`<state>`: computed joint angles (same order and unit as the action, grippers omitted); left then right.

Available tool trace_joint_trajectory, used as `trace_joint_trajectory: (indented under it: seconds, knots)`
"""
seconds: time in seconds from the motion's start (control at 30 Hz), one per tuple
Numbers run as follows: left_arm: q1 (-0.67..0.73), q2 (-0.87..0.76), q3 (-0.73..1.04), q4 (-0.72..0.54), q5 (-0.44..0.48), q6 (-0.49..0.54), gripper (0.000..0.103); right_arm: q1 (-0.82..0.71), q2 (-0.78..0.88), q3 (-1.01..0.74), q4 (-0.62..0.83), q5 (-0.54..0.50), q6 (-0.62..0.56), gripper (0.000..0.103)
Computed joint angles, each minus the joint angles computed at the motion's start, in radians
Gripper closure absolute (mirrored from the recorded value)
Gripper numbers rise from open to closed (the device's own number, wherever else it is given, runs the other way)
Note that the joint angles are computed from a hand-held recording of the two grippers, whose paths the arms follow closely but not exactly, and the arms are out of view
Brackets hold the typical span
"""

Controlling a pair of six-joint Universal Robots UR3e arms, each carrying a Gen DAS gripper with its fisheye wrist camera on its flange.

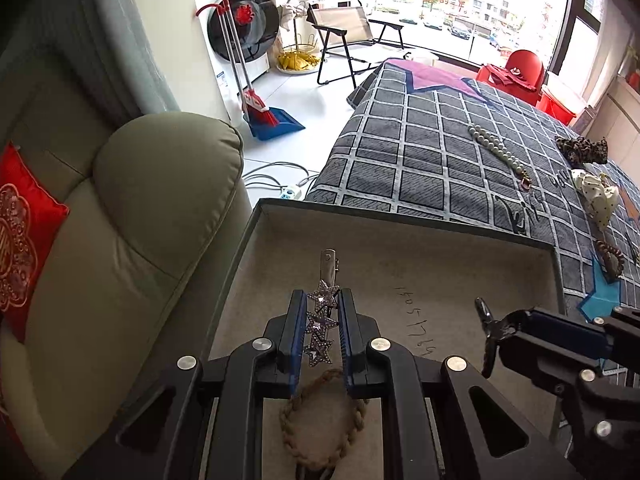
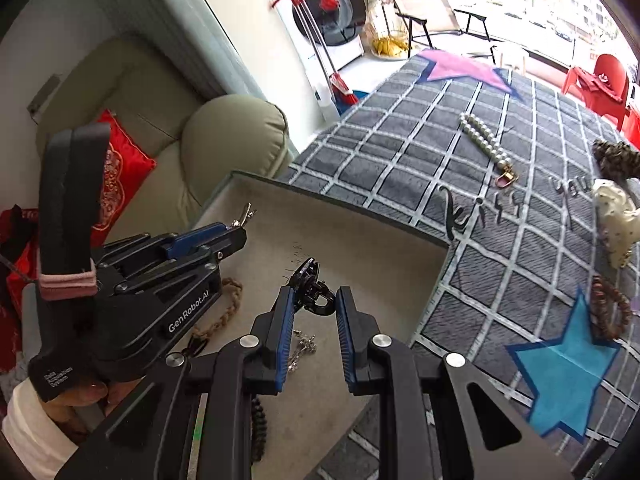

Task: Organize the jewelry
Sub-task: 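Carry the star hair clip and black clip over the tray and lower them, then open both tools to release the black clip and star clip in the tray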

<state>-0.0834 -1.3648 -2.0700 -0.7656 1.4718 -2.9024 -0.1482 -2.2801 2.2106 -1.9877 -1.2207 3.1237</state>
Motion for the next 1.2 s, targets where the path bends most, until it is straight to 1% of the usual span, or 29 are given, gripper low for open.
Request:
trace_joint_trajectory:
  seconds: [0.33, 0.5, 0.7, 0.77, 0.83, 0.93, 1.1, 1.2]
  knots:
    - [-0.029, -0.040, -0.024, 0.063, 0.030, -0.001, 0.085, -0.017, 0.039, 0.072, -0.083, -0.005, -0.009, 0.080]
    - [-0.033, -0.045, -0.018, 0.059, 0.033, -0.003, 0.085, 0.035, 0.080, 0.078, -0.148, -0.040, 0.015, 0.080]
    - [-0.039, -0.052, -0.011, 0.057, 0.042, -0.012, 0.085, 0.101, 0.125, 0.067, -0.197, -0.105, 0.037, 0.079]
    - [-0.043, -0.054, -0.009, 0.056, 0.047, -0.016, 0.085, 0.094, 0.122, 0.062, -0.183, -0.096, 0.028, 0.077]
    - [-0.046, -0.056, -0.005, 0.053, 0.051, -0.020, 0.085, 0.080, 0.108, 0.055, -0.157, -0.078, 0.018, 0.069]
    - [-0.041, -0.052, -0.002, 0.038, 0.046, -0.023, 0.085, 0.095, 0.085, 0.035, -0.136, -0.115, 0.030, 0.056]
    - [-0.044, -0.045, -0.001, 0.026, 0.051, -0.024, 0.085, 0.015, -0.045, 0.014, -0.003, -0.096, -0.017, 0.054]
    - [-0.055, -0.042, 0.001, 0.023, 0.055, -0.024, 0.085, -0.092, -0.174, -0.002, 0.146, -0.042, -0.091, 0.054]
